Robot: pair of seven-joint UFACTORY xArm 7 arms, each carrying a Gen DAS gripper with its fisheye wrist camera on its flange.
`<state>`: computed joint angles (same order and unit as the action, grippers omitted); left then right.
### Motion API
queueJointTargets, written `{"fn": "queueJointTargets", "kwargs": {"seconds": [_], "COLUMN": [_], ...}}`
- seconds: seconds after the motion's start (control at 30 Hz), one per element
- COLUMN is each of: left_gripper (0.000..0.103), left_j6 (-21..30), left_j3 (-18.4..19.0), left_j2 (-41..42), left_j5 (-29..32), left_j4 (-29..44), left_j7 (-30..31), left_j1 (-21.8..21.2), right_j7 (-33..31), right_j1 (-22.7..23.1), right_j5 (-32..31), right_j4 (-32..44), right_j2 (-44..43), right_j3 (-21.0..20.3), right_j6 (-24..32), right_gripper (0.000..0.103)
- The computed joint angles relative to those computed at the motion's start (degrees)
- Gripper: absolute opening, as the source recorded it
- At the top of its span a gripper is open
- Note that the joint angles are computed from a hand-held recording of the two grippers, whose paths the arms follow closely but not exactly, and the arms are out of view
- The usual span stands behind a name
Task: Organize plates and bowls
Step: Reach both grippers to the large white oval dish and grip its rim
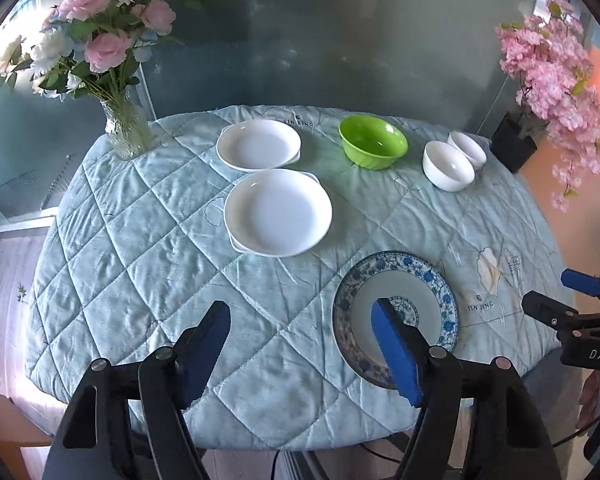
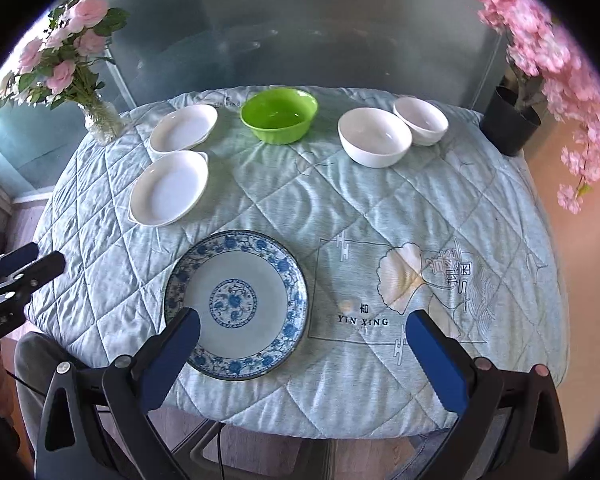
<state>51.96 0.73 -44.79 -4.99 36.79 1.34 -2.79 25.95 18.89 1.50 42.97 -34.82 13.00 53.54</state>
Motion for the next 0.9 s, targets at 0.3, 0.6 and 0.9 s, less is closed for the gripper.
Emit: {"fn": "queueJointTargets", "kwargs": {"seconds": [0.3, 0.6, 0.9], "left_gripper": [0.101, 0.035, 0.102], "left_j6": [-1.7, -0.4, -0.9], "left_j3": [2.0, 6.9, 9.1], "left_j2": [4.3, 11.7, 25.8], "left_j5": [-0.2, -5.3, -10.9], "left_j4": [3.2, 6.9, 14.9], "left_j7": [2.9, 9.8, 16.7], "left_j1": [0.8, 1.7, 4.0], "right_j7": [2.2, 1.8, -4.4], "right_j1": [0.6, 2.8, 4.3], "right_j5": [-0.7, -2.0, 7.1], "right_j4": [6.3, 11.6, 16.0], "right_j2": [7.0, 14.8, 24.1], "right_j3": [1.8, 1.9, -1.6], "right_j6": [-0.2, -1.7, -6.1], "right_gripper": [0.102, 0.044, 0.102]}}
